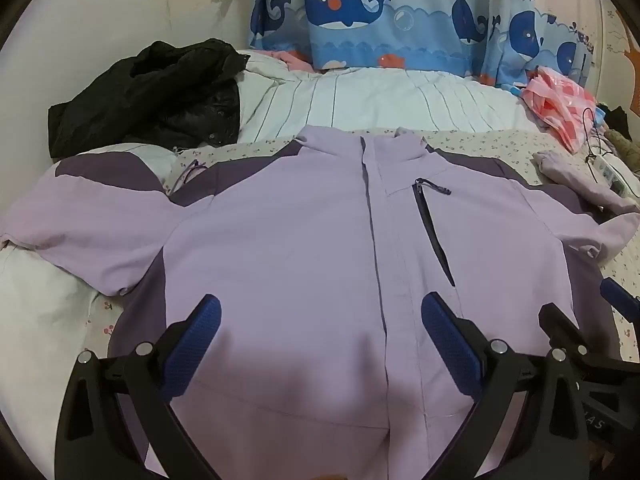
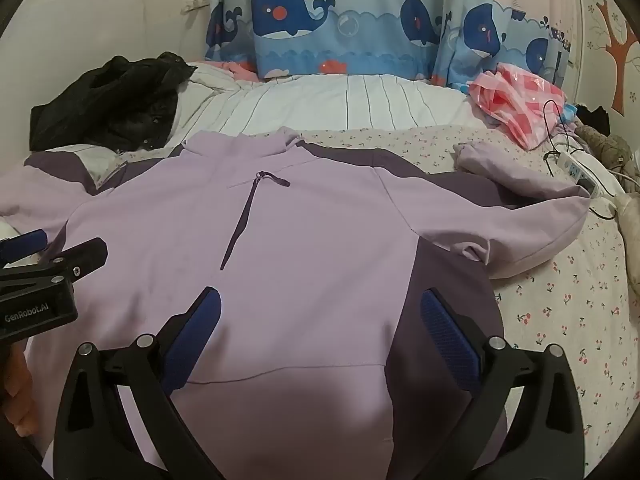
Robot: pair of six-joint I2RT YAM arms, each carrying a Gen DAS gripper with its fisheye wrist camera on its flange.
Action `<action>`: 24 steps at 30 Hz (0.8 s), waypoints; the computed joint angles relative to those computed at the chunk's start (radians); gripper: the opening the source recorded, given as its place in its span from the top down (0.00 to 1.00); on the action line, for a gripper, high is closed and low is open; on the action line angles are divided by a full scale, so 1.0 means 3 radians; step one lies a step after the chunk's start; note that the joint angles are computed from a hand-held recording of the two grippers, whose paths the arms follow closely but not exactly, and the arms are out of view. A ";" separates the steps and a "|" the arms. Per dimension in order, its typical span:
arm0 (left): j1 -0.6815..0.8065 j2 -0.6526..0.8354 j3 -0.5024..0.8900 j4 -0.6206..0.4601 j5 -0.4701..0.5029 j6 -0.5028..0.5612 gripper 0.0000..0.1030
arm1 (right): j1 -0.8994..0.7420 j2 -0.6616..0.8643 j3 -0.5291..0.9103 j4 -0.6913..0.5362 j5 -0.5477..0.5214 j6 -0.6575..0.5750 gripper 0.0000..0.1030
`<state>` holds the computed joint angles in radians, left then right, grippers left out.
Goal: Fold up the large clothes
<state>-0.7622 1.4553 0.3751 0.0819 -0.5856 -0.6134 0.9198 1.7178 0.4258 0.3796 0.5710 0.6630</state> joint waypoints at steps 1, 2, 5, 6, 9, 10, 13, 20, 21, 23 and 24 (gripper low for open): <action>-0.0016 -0.0014 -0.0011 -0.0003 -0.0019 -0.0001 0.07 | -0.0002 0.0001 0.0001 -0.0001 -0.0004 -0.0001 0.06; -0.0034 -0.0038 -0.0027 -0.0007 -0.0033 -0.0001 0.07 | -0.0002 0.0003 0.0000 0.0003 -0.0004 -0.0006 0.06; -0.0020 0.0042 0.0098 -0.0190 -0.0013 -0.0070 0.07 | 0.0001 0.0007 -0.0002 0.0009 0.0012 -0.0011 0.06; -0.0024 0.0046 0.0105 -0.0199 -0.0016 -0.0071 0.07 | -0.0001 0.0008 -0.0004 0.0011 0.0008 -0.0007 0.06; -0.0009 0.0127 0.0098 -0.0103 0.0000 -0.0064 0.07 | -0.0012 0.0018 -0.0011 0.0021 -0.0003 -0.0012 0.06; -0.0012 0.0122 0.0106 -0.0120 0.0000 -0.0069 0.07 | -0.0013 -0.0007 -0.0013 0.0006 0.0005 -0.0030 0.06; 0.0031 0.0132 0.0084 -0.0057 0.0089 -0.0032 0.07 | -0.0033 -0.0030 -0.0030 -0.0014 -0.0018 -0.0050 0.06; 0.0363 0.0062 -0.0067 0.0161 0.0654 -0.0009 0.07 | -0.0035 0.0118 0.0028 0.0051 -0.0040 -0.0050 0.06; 0.0409 0.0063 -0.0075 0.0167 0.0702 -0.0013 0.07 | -0.0042 0.0122 0.0025 0.0058 -0.0050 -0.0051 0.06; 0.0451 0.0048 -0.0102 0.0183 0.0710 -0.0024 0.07 | -0.0058 0.0109 -0.0005 0.0068 -0.0078 -0.0051 0.06; 0.0448 0.0034 -0.0121 0.0203 0.0705 -0.0031 0.07 | -0.0056 0.0109 0.0007 0.0051 -0.0080 -0.0041 0.06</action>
<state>-0.6279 1.4655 0.3389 0.1429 -0.3743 -0.6227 0.9030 1.7503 0.4278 0.3948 0.5471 0.6506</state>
